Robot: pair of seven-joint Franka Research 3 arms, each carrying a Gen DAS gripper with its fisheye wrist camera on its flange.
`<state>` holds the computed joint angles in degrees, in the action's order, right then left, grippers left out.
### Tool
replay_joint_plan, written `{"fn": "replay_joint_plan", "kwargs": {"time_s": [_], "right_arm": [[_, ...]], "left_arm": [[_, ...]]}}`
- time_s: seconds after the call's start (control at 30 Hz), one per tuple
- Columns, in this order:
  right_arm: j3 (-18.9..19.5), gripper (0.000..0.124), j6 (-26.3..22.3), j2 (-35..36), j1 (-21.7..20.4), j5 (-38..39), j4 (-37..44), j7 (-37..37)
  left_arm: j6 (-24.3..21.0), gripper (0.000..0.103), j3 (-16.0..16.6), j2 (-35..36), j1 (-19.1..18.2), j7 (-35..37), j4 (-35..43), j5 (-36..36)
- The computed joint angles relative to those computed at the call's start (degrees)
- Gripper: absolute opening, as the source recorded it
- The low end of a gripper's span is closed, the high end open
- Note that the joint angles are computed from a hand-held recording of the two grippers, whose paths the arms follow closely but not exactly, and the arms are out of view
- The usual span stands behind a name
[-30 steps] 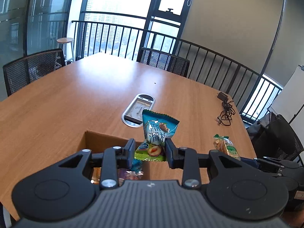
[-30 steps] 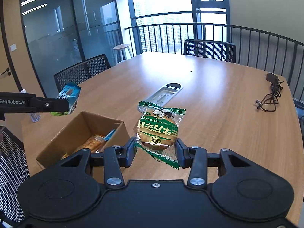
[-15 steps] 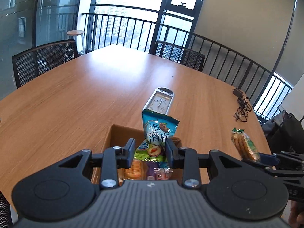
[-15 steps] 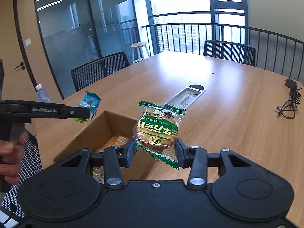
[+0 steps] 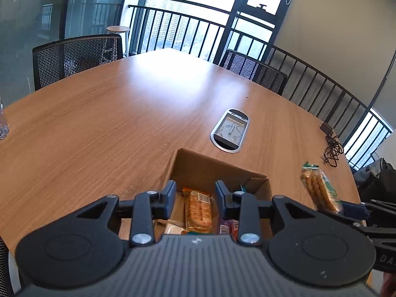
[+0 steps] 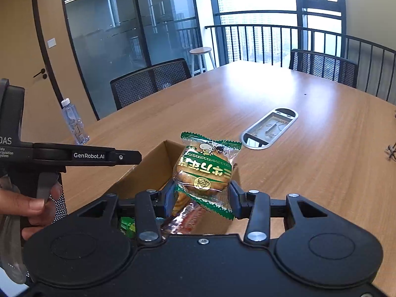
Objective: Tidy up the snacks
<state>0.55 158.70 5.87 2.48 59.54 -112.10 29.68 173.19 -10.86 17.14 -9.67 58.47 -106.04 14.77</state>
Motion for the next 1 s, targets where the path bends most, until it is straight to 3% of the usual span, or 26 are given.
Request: {"fn": "replay_joint_plan", "kwargs": {"time_s": [0.1,0.2,0.23,0.3,0.37,0.47,0.73,0.83,1.0], "right_arm": [[0.47,0.043,-0.48,1.31,0.33,-0.37,1.37,0.96],[1.15,0.047,-3.27,2.01,-0.36,2.87,2.73,-1.13],[1.34,0.049,-4.08,2.04,-0.61,4.52,2.98,-2.68],[1.42,0.071,-3.09,1.76,-0.46,6.27,2.70,-4.16],[1.10,0.073,-3.70,1.42,-0.57,7.14,2.42,-4.33],[0.48,0.073,-4.30,0.75,-0.63,6.48,1.54,-3.09],[-0.92,0.088,-2.70,-3.24,-0.51,9.15,-2.68,-4.14],[-1.65,0.102,-0.72,-5.40,-0.08,9.80,-4.73,-4.80],[-3.39,0.103,0.14,-9.03,0.23,9.18,-7.87,-4.91]], "left_arm": [[-0.44,0.037,0.15,-0.72,0.08,-0.63,-0.71,-0.29],[-0.91,0.047,1.14,-1.41,-0.49,-2.21,-1.23,0.55],[-0.77,0.053,1.77,-1.74,-0.91,-3.27,-1.54,1.19],[-0.77,0.063,2.13,-2.29,-1.03,-4.64,-2.13,1.75],[-1.23,0.075,2.16,-2.66,-0.96,-5.29,-2.44,2.26],[-1.90,0.083,2.52,-3.21,-1.42,-6.37,-2.74,3.87],[-2.96,0.097,2.09,-5.83,-1.87,-7.50,-4.68,6.59],[-2.38,0.100,1.30,-7.31,-1.57,-6.85,-6.11,6.42],[-2.45,0.103,0.61,-9.59,-1.89,-6.73,-7.92,6.94]]}}
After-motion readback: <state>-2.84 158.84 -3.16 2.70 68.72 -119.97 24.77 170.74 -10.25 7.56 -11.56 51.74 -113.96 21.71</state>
